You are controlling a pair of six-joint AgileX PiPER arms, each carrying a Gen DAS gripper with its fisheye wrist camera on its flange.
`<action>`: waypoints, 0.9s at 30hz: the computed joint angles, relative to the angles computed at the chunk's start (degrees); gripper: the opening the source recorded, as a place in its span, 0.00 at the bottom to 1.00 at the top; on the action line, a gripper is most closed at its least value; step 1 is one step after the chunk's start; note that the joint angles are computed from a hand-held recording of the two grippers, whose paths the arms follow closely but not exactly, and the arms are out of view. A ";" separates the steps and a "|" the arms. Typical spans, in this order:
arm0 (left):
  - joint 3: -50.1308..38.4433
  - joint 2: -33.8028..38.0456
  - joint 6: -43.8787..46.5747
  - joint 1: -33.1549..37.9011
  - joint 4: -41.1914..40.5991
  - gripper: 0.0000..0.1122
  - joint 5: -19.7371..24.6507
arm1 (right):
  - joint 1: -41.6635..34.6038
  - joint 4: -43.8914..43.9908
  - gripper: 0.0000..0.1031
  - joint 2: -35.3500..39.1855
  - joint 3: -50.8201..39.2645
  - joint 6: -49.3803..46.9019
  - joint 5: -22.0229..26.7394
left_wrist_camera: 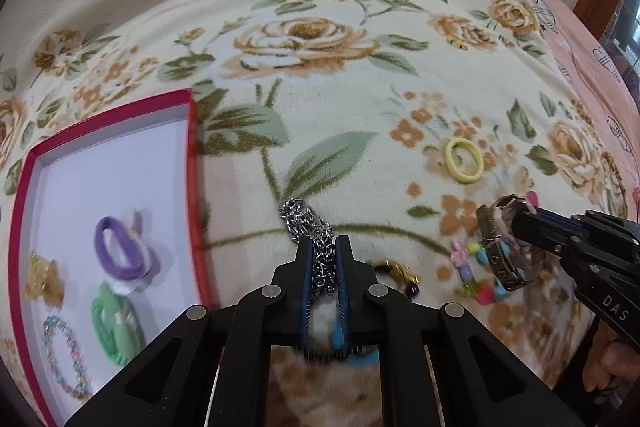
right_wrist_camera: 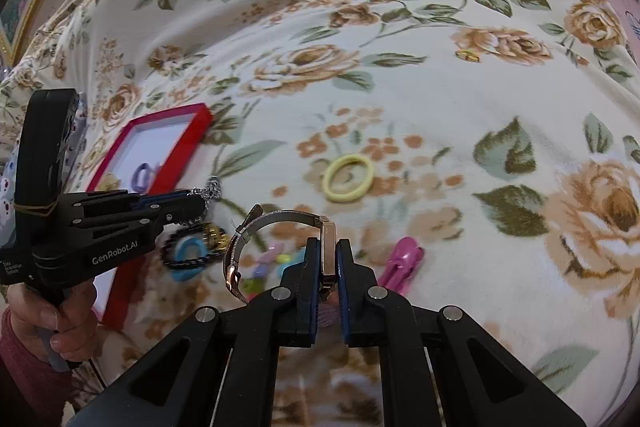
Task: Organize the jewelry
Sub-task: 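Grasp the silver chain with the left tool while the right tool grasps the watch, then carry the silver chain and watch into the box and release both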
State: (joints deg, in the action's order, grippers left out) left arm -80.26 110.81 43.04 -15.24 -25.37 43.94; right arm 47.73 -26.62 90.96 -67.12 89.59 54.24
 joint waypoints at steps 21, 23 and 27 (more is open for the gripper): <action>10.09 -18.15 15.54 20.49 -13.99 0.08 11.23 | 4.49 -1.31 0.07 6.39 -13.49 -2.33 3.93; 10.03 -19.20 16.84 22.70 -15.30 0.07 12.91 | 4.58 -1.17 0.07 7.39 -15.25 -3.25 4.10; 9.45 -20.68 19.00 27.46 -17.39 0.07 16.37 | 4.70 -0.87 0.07 9.29 -18.46 -4.98 4.09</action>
State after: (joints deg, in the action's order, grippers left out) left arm -70.81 90.12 62.03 12.22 -42.76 60.31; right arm 52.42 -27.49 100.25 -85.59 84.60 58.32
